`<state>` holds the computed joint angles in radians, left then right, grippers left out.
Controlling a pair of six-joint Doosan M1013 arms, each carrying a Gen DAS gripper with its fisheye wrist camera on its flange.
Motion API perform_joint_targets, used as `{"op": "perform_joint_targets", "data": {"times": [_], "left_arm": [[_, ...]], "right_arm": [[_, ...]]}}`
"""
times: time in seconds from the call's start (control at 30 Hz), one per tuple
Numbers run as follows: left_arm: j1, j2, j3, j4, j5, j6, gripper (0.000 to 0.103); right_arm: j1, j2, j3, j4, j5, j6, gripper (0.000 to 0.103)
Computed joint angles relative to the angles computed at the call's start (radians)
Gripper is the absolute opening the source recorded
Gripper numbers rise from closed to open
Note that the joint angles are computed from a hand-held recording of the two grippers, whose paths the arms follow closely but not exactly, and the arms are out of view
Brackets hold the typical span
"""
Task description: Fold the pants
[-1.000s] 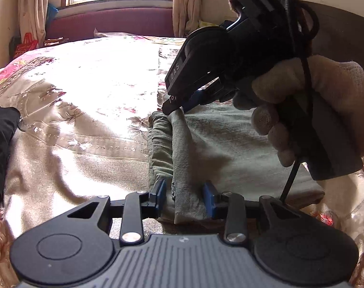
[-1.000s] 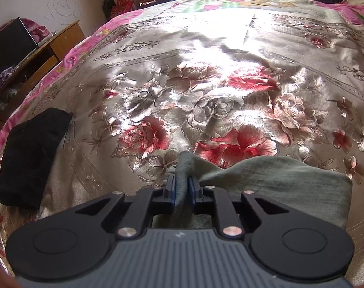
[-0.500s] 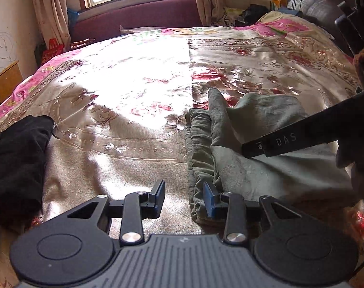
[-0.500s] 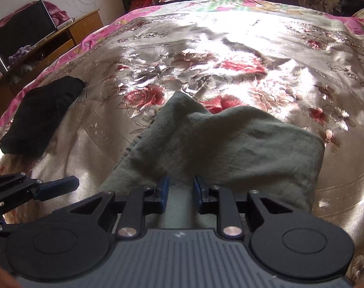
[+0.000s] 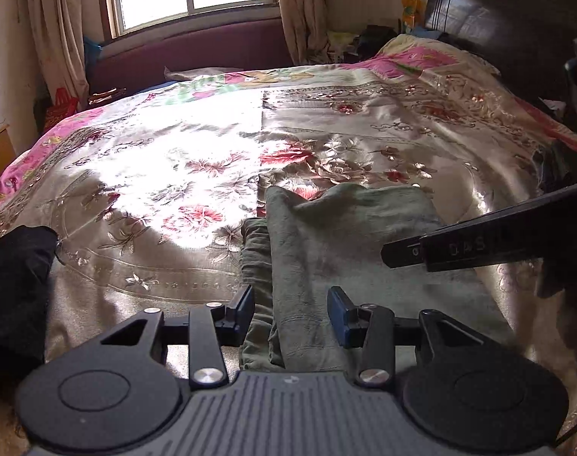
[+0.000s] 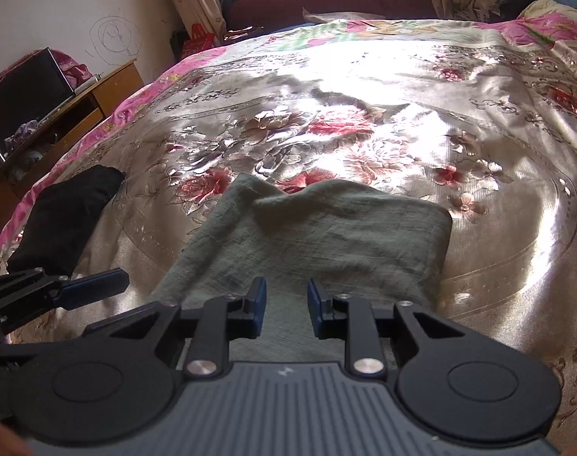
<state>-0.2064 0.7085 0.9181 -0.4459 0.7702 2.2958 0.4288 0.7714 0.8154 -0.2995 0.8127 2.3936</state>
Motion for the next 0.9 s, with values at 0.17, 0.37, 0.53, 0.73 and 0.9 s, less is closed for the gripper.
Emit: {"op": "perform_joint_targets", "data": {"times": [0.17, 0.37, 0.53, 0.73, 0.9], "left_arm": [[0.003, 0.039, -0.047, 0.086, 0.09, -0.101, 0.063], [0.01, 0.016, -0.033, 0.048, 0.065, -0.04, 0.063], [0.018, 0.043, -0.092, 0.023, 0.114, -0.044, 0.063], [0.02, 0.068, -0.134, -0.008, 0.147, -0.033, 0.064], [0.016, 0.093, -0.174, 0.009, 0.174, -0.026, 0.064]], "right_arm": [[-0.01, -0.039, 0.083, 0.002, 0.0, 0.043, 0.025], [-0.018, -0.082, 0.16, -0.029, -0.044, 0.119, 0.034], [-0.033, -0.096, 0.195, 0.007, -0.066, 0.14, 0.041], [-0.047, -0.092, 0.206, 0.073, -0.108, 0.115, 0.041], [-0.054, -0.083, 0.195, 0.096, -0.112, 0.091, 0.043]]}}
